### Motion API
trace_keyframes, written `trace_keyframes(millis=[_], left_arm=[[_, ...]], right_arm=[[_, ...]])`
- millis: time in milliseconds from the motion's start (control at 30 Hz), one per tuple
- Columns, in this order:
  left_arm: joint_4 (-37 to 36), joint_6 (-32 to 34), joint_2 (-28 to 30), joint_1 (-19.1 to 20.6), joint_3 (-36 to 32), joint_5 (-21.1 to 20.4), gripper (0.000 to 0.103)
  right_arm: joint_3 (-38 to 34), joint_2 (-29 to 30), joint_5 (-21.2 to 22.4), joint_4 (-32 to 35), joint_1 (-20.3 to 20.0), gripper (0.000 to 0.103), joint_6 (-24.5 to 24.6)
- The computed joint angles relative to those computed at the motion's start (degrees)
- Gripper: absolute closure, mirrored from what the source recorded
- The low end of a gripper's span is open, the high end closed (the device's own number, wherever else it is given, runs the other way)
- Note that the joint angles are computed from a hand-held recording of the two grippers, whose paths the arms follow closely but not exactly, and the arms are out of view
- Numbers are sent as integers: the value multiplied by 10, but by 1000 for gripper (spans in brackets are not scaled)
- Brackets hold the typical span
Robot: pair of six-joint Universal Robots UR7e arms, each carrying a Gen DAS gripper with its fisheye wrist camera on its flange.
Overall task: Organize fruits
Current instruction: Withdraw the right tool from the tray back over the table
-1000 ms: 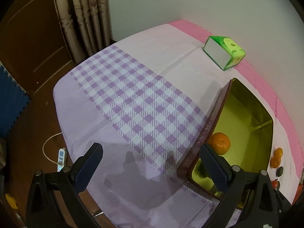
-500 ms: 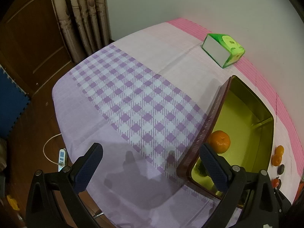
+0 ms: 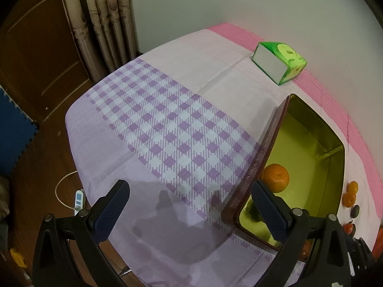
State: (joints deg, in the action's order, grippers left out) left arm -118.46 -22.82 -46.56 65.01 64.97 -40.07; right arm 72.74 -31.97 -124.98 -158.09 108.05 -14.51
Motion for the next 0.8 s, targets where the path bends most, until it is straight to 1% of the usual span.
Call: trace_keyframes(millis=[67, 100, 200, 300, 367, 433, 533, 600, 633, 733, 800], left_arm=[[-2, 2, 0, -1, 1, 1, 2], [-2, 2, 0, -1, 2, 1, 2], [-5, 8, 0, -2, 3, 2, 2], [-16, 21, 0, -4, 8, 3, 2], [-33, 43, -1, -8, 16, 5, 2], [-50, 66, -2, -13, 24, 6, 2], [-79, 111, -3, -20, 39, -2, 2], [-96, 145, -4, -25, 48, -13, 2], [-102, 161, -5, -28, 53, -17, 2], [-119, 207, -6, -41, 71, -29, 2], [-125, 231, -6, -50, 83, -40, 2]], right_arm=[[23, -16, -4, -19, -2, 54, 5], [41, -28, -13, -34, -4, 49, 11], [78, -58, -30, -60, -15, 47, 34], [122, -90, -68, -97, -29, 44, 55], [153, -113, -87, -116, -42, 43, 73], [185, -134, -116, -136, -54, 42, 89], [234, -168, -128, -154, -75, 42, 123], [256, -181, -137, -162, -87, 40, 136], [268, -189, -134, -163, -93, 39, 145], [284, -198, -134, -169, -105, 38, 152], [288, -195, -144, -184, -106, 36, 138]])
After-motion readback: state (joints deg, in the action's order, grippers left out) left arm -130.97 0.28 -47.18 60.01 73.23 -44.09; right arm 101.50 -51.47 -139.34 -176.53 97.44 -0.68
